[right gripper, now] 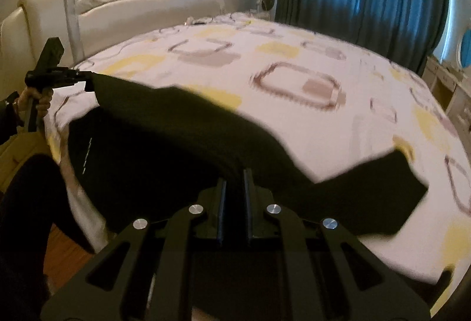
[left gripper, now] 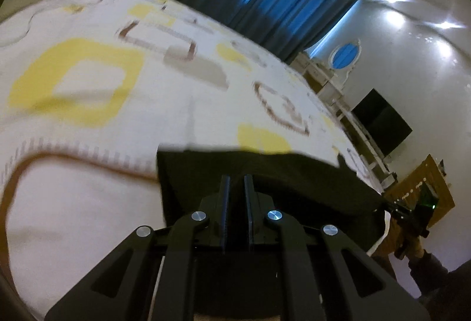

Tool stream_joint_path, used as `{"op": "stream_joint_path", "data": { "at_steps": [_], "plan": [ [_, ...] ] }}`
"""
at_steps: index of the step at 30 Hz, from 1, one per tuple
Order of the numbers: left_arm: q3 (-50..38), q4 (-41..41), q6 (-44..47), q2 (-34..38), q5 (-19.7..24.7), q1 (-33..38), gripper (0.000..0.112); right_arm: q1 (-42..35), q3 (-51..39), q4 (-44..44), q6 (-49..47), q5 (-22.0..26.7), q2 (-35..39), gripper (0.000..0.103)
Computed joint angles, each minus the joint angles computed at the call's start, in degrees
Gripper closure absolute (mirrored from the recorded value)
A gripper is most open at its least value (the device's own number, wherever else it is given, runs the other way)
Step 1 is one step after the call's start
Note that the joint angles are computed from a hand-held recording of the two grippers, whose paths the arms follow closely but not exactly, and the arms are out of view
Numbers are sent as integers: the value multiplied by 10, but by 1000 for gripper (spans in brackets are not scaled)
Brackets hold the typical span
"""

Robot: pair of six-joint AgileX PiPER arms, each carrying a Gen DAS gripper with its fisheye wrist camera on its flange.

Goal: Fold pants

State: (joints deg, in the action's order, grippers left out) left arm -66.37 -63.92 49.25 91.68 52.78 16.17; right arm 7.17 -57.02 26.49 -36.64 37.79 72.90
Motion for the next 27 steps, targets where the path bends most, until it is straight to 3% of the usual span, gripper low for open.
{"op": "stream_joint_path", "data": {
  "at_steps": [2, 3, 10, 16, 19, 22, 24, 27],
  "plan": [
    [50, -7, 7, -22, -3, 6, 103, 9, 48, -7, 18, -12, -25, 93],
    [67, -14, 12, -30, -6, 9, 112, 12, 67, -8, 25, -19, -30, 93],
    [149, -48, 8, -76, 7, 70, 112, 25, 138, -18, 48, -64, -42, 92],
    [186, -105, -66, -111, 42, 53, 112, 36, 145, -27, 76, -76, -40, 92],
    [209, -162, -95, -101, 17, 18, 111, 36, 147, -26, 74, -78, -38, 92],
    [210, -168, -133, -87, -41, -33, 109, 28, 151, -8, 57, -79, -38, 92],
    [202, -151, -167, -83, -78, -57, 87, 24, 153, 4, 47, -79, -38, 92],
    [205, -177, -189, -80, -119, -71, 66, 19, 157, 19, 34, -82, -38, 92]
  ]
}}
